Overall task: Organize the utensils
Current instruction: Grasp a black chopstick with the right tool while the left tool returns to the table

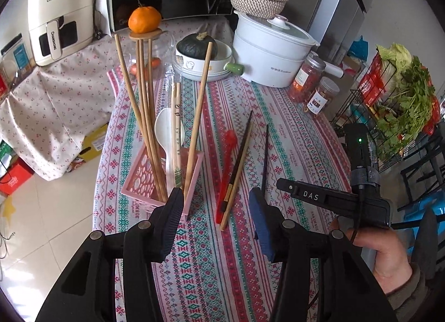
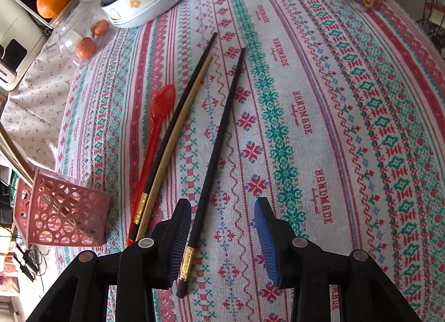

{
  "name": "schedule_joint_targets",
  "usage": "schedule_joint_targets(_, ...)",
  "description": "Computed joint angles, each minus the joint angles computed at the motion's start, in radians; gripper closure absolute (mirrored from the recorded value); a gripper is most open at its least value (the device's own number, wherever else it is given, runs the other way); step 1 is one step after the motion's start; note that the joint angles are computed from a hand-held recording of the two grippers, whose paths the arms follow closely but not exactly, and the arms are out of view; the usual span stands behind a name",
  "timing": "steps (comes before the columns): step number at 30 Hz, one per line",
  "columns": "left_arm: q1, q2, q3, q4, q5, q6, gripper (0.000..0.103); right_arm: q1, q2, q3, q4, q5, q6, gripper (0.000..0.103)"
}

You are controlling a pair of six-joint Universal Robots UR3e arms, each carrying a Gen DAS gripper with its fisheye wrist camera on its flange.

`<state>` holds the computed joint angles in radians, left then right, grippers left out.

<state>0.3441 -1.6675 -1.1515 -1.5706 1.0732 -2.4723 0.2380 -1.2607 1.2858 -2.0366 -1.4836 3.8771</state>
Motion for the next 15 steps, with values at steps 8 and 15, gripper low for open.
schedule_joint_targets(8, -0.009, -0.033, 0.043, -0.014, 0.007, -0.017, 0.052, -0.022, 0.083, -0.062, 0.021, 0.008, -0.020, 0.061)
schedule_joint_targets(15, -0.020, -0.065, 0.090, -0.030, -0.005, -0.043, 0.052, -0.019, 0.162, -0.149, 0.026, 0.001, -0.038, 0.069)
